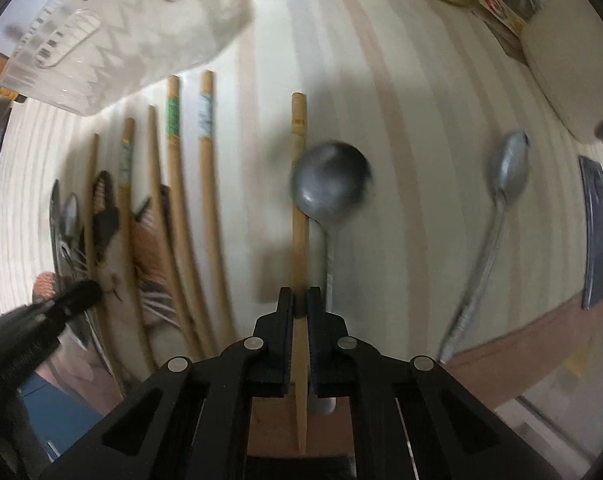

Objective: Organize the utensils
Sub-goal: 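Lift both chopsticks and carry them over the clear plastic basket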

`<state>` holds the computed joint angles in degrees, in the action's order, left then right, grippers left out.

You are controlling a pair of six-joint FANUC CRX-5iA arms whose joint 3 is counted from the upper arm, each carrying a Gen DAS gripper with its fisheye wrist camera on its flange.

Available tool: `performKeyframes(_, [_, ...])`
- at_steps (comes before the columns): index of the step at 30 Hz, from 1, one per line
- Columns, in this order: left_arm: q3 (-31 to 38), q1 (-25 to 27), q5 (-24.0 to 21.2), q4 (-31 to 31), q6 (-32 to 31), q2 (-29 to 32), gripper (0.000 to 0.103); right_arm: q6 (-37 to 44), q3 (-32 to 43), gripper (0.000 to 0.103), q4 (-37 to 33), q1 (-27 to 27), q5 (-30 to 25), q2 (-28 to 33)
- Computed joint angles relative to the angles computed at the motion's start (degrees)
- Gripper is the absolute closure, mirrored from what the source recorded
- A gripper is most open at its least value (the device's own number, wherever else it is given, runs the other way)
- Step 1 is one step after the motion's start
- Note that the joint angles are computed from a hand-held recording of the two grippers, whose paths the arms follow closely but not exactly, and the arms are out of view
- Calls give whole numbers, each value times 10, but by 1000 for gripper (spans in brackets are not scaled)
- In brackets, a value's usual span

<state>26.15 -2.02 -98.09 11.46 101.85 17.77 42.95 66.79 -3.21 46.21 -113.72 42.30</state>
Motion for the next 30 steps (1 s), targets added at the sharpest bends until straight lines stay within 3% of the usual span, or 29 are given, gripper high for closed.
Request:
performKeyframes(6, [25, -10, -13, -15, -2, 16, 94, 14, -6, 96, 8, -3, -7, -1])
performKeyframes(12, [100, -51, -54, -75, -11, 50, 98, 2, 49, 96, 29, 18, -34, 36])
performKeyframes(21, [129, -59, -56, -82, 0, 23, 99, -47, -68, 96, -9, 4, 40, -64])
performKeyframes(30, [223, -50, -82, -97, -16, 13, 99, -57, -7, 97, 0, 6, 29, -67])
